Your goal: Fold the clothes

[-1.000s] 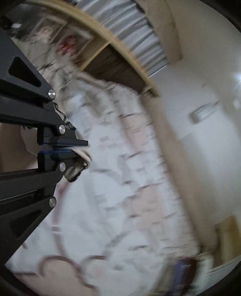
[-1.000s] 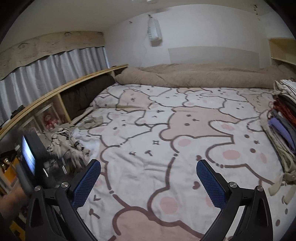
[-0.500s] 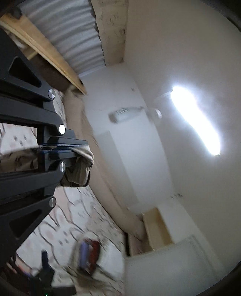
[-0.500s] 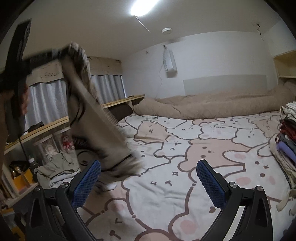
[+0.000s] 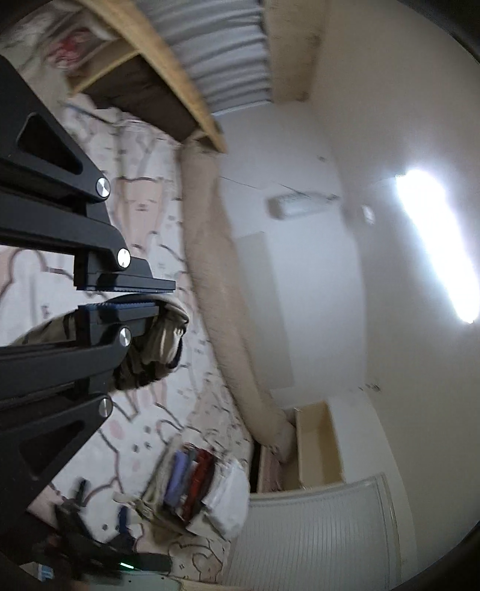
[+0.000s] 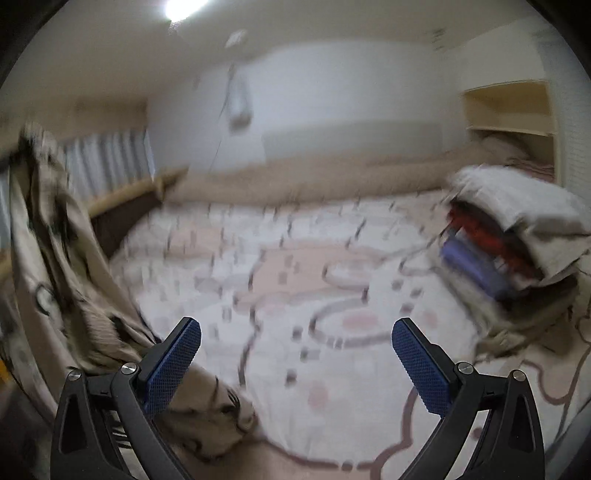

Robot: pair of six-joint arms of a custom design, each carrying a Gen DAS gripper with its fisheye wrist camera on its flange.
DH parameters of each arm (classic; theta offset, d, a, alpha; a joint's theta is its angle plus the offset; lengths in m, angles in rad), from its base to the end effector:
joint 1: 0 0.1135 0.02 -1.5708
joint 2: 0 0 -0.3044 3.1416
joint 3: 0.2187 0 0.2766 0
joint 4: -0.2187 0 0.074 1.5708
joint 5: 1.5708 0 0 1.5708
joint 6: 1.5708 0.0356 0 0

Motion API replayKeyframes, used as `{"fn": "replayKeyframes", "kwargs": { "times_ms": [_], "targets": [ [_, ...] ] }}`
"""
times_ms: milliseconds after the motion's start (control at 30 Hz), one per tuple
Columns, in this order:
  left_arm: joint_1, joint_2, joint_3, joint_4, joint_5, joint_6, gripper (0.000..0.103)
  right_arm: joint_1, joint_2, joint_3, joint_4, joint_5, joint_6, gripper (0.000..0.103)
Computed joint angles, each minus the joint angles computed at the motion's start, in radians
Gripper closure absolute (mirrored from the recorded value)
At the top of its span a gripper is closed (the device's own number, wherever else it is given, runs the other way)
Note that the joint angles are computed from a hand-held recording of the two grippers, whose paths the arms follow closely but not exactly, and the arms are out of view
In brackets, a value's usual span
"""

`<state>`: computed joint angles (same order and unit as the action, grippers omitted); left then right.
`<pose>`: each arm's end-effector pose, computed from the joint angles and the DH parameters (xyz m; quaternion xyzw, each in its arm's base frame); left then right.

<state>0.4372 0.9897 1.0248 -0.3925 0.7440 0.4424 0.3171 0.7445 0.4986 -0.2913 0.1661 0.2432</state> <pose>0.2045 0.0690 0.4023 0.2092 0.7648 -0.0440 0.6078 0.1599 0.0463 0.2564 0.0090 0.8673 0.0668 0.4931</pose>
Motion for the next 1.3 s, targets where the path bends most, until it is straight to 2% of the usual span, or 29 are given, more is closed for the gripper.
{"fn": "replayKeyframes", "kwargs": {
  "times_ms": [133, 200, 233, 300, 333, 400, 433, 500, 567, 700, 800, 833, 867, 900, 933, 1000, 1133, 1233, 1300],
  "targets": [
    [0.033, 0.04, -0.014, -0.025, -0.022, 0.024, 0.097, 0.279, 0.192, -0.067, 0.18, 0.118, 0.042, 0.0],
    [0.05, 0.052, -0.024, -0.022, -0.023, 0.033, 0.097, 0.397, 0.221, -0.116, 0.318, 0.206, 0.015, 0.0],
    [0.057, 0.059, -0.024, -0.022, -0.023, 0.036, 0.097, 0.5, 0.263, -0.137, 0.413, 0.327, -0.025, 0.0],
    [0.071, 0.075, -0.016, -0.027, -0.017, 0.039, 0.097, 0.632, 0.36, -0.143, 0.528, 0.498, -0.12, 0.0],
    [0.077, 0.083, -0.013, -0.026, -0.015, 0.039, 0.097, 0.676, 0.416, -0.143, 0.587, 0.55, -0.176, 0.0],
    [0.088, 0.098, -0.005, -0.021, -0.006, 0.039, 0.097, 0.75, 0.533, -0.136, 0.709, 0.632, -0.301, 0.002],
    [0.091, 0.101, -0.005, -0.019, -0.001, 0.038, 0.097, 0.775, 0.588, -0.129, 0.762, 0.665, -0.352, 0.01],
    [0.098, 0.104, -0.002, -0.022, 0.011, 0.037, 0.097, 0.816, 0.695, -0.11, 0.864, 0.723, -0.451, 0.018],
    [0.098, 0.101, 0.0, -0.027, 0.02, 0.035, 0.097, 0.856, 0.789, -0.094, 0.966, 0.791, -0.555, 0.019],
    [0.103, 0.097, 0.011, -0.049, 0.047, 0.038, 0.097, 0.862, 0.95, -0.079, 1.254, 0.832, -0.787, 0.026],
    [0.113, 0.097, 0.02, -0.055, 0.065, 0.04, 0.097, 0.869, 1.072, -0.051, 1.467, 0.852, -0.945, 0.028],
    [0.115, 0.097, 0.02, -0.053, 0.065, 0.039, 0.097, 0.872, 1.117, -0.036, 1.541, 0.858, -1.005, 0.04],
    [0.117, 0.097, 0.021, -0.05, 0.064, 0.038, 0.097, 0.869, 1.12, -0.022, 1.53, 0.849, -1.007, 0.051],
    [0.119, 0.095, 0.018, -0.043, 0.06, 0.036, 0.097, 0.857, 1.075, -0.013, 1.445, 0.834, -0.947, 0.078],
    [0.123, 0.094, 0.014, -0.034, 0.054, 0.035, 0.097, 0.844, 1.023, -0.003, 1.348, 0.815, -0.877, 0.091],
    [0.14, 0.094, 0.007, -0.013, 0.051, 0.031, 0.097, 0.805, 0.889, 0.012, 1.134, 0.769, -0.724, 0.091],
    [0.175, 0.105, 0.009, 0.016, 0.084, -0.013, 0.097, 0.663, 0.557, 0.045, 0.722, 0.671, -0.504, 0.092],
    [0.19, 0.109, 0.01, 0.046, 0.111, -0.061, 0.097, 0.502, 0.362, 0.114, 0.499, 0.555, -0.436, 0.092],
    [0.193, 0.094, 0.007, 0.068, 0.142, -0.103, 0.095, 0.393, 0.269, 0.171, 0.415, 0.471, -0.415, 0.093]
  ]
}}
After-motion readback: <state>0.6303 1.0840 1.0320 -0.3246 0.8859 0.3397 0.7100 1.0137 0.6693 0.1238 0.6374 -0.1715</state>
